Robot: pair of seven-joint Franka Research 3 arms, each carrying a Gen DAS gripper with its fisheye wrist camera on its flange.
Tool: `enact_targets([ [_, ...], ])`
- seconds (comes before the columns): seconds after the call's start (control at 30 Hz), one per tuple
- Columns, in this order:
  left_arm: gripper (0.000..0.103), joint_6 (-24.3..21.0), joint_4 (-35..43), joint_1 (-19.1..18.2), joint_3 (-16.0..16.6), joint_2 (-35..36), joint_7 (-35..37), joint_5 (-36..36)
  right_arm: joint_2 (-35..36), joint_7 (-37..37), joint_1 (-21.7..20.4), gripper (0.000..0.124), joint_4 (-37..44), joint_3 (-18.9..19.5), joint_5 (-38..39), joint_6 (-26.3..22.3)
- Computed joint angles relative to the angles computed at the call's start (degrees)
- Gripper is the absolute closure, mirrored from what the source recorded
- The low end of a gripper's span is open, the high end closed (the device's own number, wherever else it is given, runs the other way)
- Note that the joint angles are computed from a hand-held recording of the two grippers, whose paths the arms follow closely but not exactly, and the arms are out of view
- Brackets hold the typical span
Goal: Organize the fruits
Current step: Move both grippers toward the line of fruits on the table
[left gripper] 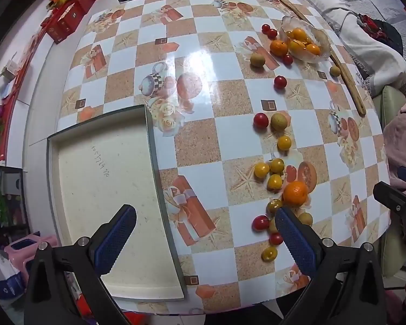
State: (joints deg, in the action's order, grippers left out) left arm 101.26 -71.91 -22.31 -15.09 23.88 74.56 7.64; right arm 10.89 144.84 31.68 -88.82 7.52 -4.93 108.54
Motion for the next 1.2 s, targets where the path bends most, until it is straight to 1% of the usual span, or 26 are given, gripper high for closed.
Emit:
enact_targets([
  [0.1,0.000,0.7,-0.7,-0.4,0.1,0.0,-0.2,0.8,-0.1,0.5,0.2,0.021,0.0,0.1,0.1,-0.3],
  [0.13,0.000,0.0,0.5,-0.7,0.1,0.8,-0.3,1.1,-0.1,0.7,0.3,0.021,-0.1,0.2,0.2,-0.4],
  [0.17,0.000,0.1,0.1,-0.8,0.1,0.6,-0.3,1.2,-0.1,1.1,0.4,0.021,-0.1,0.3,0.4,-0.4],
  [0.2,0.000,0.1,0.1,-0.9,0.1,0.7,-0.4,1.4,-0.3,1.2,0.4,0.021,-0.9,0.3,0.4,0.4],
  [0.27,0.000,0.8,-1.2,-0.3,0.0,0.1,0.4,0.8,-0.7,1.9,0.6,0.021,-1.7,0.3,0.5,0.6],
  [0.3,0.000,0.9,-1.8,-0.6,-0.1,-0.2,0.0,1.1,-1.2,2.0,0.6,0.021,-2.5,0.4,0.6,0.7],
  [0.33,0.000,0.4,-0.6,-0.4,0.1,0.6,1.2,1.4,-1.4,2.2,0.5,0.021,-3.1,0.5,0.7,0.9],
  [0.53,0.000,1.7,-0.4,-0.7,0.3,1.3,2.6,2.9,-1.7,3.4,0.5,0.021,-3.4,0.8,1.4,1.1],
  [0.57,0.000,1.2,0.2,-0.9,0.4,1.8,2.9,3.4,-2.0,3.2,0.4,0.021,-4.4,0.9,1.9,2.5],
  [0.63,0.000,0.3,2.0,-1.8,0.8,3.1,3.0,5.0,-2.3,3.5,0.4,0.021,-5.3,1.0,1.9,3.3],
  [0.67,0.000,1.1,1.9,-1.8,0.8,3.2,3.1,5.1,-2.1,3.3,0.4,0.021,-5.1,1.1,2.3,2.9],
  [0.7,0.000,1.1,2.3,-2.0,0.9,3.7,3.2,5.4,-2.2,3.1,0.3,0.021,-5.6,1.1,2.8,3.5],
  [0.73,0.000,2.4,1.7,-2.1,1.1,3.6,3.1,5.9,-2.2,3.2,0.4,0.021,-5.7,1.2,2.7,3.5],
  [0.77,0.000,2.3,2.2,-2.3,1.1,4.1,3.1,6.1,-2.2,3.1,0.4,0.021,-5.8,1.3,3.0,3.4],
  [0.8,0.000,3.5,1.6,-2.3,1.1,4.0,3.0,6.1,-2.2,2.9,0.4,0.021,-5.8,1.4,3.3,3.2],
  [0.93,0.000,5.0,1.2,-2.0,0.8,4.4,3.0,5.1,-2.0,2.9,0.7,0.021,-6.1,1.5,3.2,3.1],
  [1.17,0.000,3.4,4.4,-3.1,1.5,7.5,3.1,6.5,-1.2,2.2,0.9,0.021,-7.3,1.7,5.0,3.7],
  [1.2,0.000,3.7,4.6,-3.2,1.6,8.0,3.3,6.7,-1.3,2.2,1.0,0.021,-7.9,1.7,5.1,4.6],
])
